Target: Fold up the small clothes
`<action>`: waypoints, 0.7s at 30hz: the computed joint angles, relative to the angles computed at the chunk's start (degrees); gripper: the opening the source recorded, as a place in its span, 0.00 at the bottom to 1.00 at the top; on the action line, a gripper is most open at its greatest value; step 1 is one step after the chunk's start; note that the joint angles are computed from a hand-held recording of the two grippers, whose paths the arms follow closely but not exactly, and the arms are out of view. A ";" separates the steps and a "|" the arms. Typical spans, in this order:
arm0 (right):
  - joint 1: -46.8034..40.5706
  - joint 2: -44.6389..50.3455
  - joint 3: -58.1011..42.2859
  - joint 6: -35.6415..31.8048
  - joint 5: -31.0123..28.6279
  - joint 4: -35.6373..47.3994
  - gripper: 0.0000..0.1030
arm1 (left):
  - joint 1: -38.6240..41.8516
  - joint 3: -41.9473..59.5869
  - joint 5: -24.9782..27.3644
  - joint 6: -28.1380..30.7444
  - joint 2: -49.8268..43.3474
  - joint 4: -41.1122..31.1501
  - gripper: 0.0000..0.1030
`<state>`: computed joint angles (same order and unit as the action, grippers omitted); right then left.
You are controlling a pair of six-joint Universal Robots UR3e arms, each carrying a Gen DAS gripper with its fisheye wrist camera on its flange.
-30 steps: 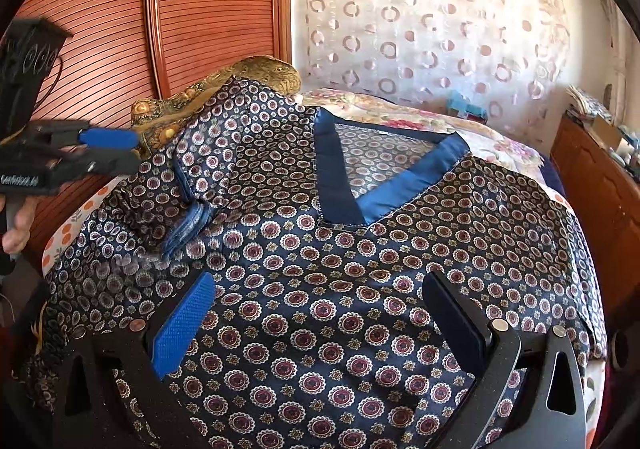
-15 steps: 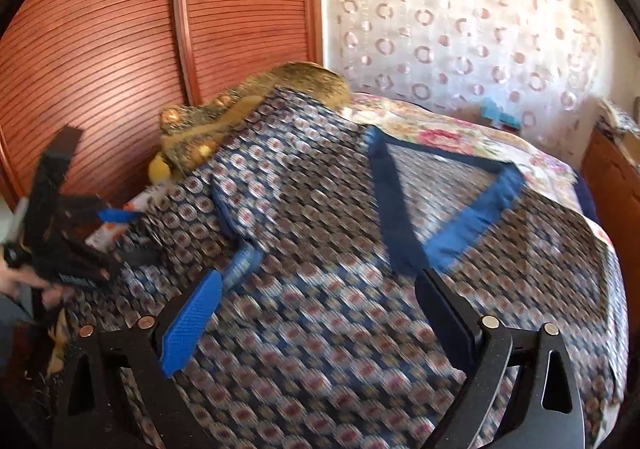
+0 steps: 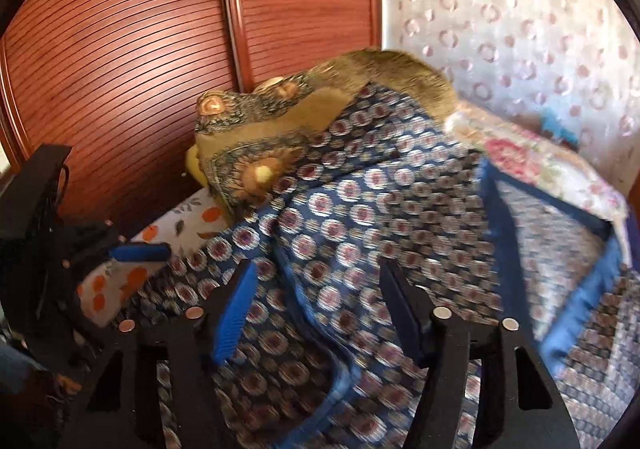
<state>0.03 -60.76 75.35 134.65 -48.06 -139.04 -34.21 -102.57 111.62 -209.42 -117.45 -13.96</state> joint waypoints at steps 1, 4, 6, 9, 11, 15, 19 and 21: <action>0.95 1.41 -2.84 -0.01 -0.52 2.34 0.60 | -0.24 0.59 0.41 -0.07 -0.27 -0.61 0.77; 3.96 5.77 -10.24 1.34 -4.87 5.17 0.53 | -0.02 0.67 0.12 0.02 -0.26 -0.56 0.77; 6.09 9.42 -15.70 3.27 -8.29 6.58 0.46 | -0.07 0.75 0.24 -0.02 -0.34 -0.60 0.77; 8.44 15.18 -25.43 5.48 -12.62 11.77 0.15 | -0.29 1.13 0.58 -0.32 -0.61 -0.81 0.77; 8.86 17.20 -27.49 7.11 -14.38 9.93 0.10 | -0.29 1.12 0.57 -0.34 -0.64 -0.76 0.77; 5.99 18.05 -27.85 12.93 -13.49 4.08 0.09 | -0.29 1.05 0.56 -0.32 -0.57 -0.75 0.77; 3.83 22.68 -36.35 19.78 -19.30 5.68 0.09 | -0.55 1.46 1.14 -0.70 -0.76 -1.17 0.77; 2.28 24.56 -39.54 19.98 -18.94 7.80 0.16 | -0.57 1.56 1.20 -0.80 -0.79 -1.29 0.77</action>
<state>2.31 -36.20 35.81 154.63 -67.00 -131.24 -34.78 -101.01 112.82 -210.22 -118.24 -15.24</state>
